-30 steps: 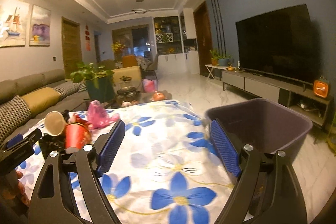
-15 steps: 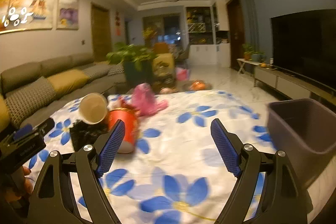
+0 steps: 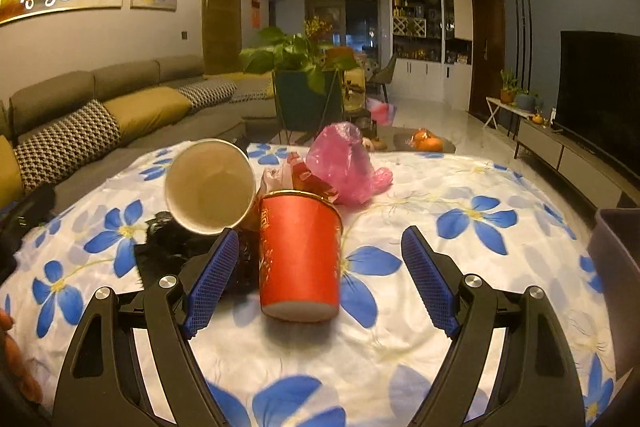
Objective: Collect trash
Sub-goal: 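Grasp the white paper cup with the left gripper while the right gripper grasps the red paper cup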
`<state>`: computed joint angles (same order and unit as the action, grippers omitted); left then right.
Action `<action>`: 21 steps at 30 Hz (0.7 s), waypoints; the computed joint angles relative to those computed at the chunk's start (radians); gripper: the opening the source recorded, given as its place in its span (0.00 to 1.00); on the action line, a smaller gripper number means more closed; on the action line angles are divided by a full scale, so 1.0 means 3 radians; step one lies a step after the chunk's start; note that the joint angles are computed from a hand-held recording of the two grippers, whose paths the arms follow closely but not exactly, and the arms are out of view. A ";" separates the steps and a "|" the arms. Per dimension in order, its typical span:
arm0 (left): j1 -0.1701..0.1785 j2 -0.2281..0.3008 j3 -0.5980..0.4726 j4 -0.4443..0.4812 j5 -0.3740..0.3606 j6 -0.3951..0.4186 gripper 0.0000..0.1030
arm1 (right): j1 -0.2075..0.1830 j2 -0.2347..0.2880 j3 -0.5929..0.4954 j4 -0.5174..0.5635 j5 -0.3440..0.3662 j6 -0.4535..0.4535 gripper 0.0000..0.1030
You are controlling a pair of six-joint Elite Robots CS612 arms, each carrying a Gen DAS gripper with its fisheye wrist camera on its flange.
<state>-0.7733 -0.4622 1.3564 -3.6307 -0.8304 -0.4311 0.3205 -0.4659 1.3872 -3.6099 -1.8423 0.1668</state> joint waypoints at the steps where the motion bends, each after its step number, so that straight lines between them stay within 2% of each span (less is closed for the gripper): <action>1: 0.0006 0.0002 -0.0013 -0.0004 -0.0008 0.0013 0.88 | -0.0003 0.0008 -0.0033 0.0068 0.0012 0.0013 0.79; 4: 0.0023 0.0027 -0.0065 -0.0032 -0.0037 0.0070 0.88 | -0.0008 0.0045 -0.0135 0.0258 0.0027 0.0033 0.79; 12: 0.0054 0.0095 -0.0223 -0.0005 -0.0201 0.0172 0.88 | -0.0032 0.0087 -0.0283 0.0651 0.0097 0.0109 0.69; 17: 0.0062 0.0136 -0.0328 0.0057 -0.0385 0.0238 0.88 | -0.0049 0.0088 -0.0306 0.0820 0.0187 0.0142 0.61; 21: 0.0081 0.0166 -0.0402 0.0148 -0.0603 0.0237 0.88 | -0.0071 0.0073 -0.0262 0.0770 0.0276 0.0204 0.55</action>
